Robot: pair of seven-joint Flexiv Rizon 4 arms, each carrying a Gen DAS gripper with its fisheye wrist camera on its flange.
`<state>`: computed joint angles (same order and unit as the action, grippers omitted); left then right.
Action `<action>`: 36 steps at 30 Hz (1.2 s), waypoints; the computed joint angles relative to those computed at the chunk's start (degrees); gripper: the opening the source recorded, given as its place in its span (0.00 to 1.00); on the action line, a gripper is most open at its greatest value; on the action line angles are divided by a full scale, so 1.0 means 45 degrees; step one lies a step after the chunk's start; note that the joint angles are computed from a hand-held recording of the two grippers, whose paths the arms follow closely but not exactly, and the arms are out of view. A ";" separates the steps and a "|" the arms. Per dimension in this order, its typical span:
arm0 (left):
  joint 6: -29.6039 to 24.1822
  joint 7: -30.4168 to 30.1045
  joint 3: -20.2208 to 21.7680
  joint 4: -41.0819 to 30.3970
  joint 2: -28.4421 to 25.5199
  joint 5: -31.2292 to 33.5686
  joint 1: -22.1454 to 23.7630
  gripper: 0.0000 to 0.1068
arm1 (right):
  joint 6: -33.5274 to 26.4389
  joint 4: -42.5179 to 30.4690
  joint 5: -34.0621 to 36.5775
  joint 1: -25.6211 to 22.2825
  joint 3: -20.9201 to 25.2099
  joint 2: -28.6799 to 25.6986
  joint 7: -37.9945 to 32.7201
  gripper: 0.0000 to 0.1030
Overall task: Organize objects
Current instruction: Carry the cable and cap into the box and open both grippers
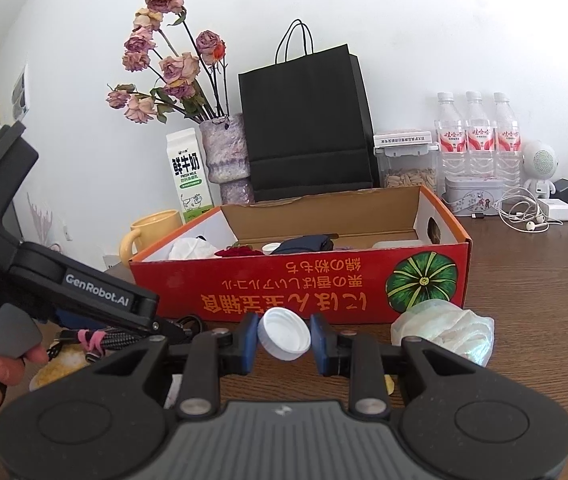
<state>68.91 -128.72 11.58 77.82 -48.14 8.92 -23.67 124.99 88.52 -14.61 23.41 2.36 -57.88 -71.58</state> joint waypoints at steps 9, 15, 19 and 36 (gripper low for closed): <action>0.0268 -0.0370 0.0211 0.0071 0.0032 0.0134 -0.0163 0.83 | -0.0132 -0.0040 -0.0026 -0.0056 0.0056 -0.0003 0.0105 0.26; 0.0917 -0.0813 0.0593 0.0460 0.0291 0.0443 -0.0461 0.82 | -0.0013 -0.0024 0.0062 0.0003 0.0004 -0.0013 0.0060 0.26; 0.1419 -0.1038 0.1013 0.0697 0.0487 0.0785 -0.0794 0.82 | 0.0105 -0.0007 0.0203 0.0096 -0.0070 -0.0016 -0.0026 0.26; 0.2792 -0.1512 0.2577 -0.0119 0.0265 0.1112 -0.1564 0.82 | 0.0900 -0.0854 0.1113 0.0763 -0.0706 0.0365 -0.1302 0.26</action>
<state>81.47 -135.52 23.18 77.28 -46.95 13.93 -30.71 129.04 84.68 -9.60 26.84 -0.82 -56.24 -77.43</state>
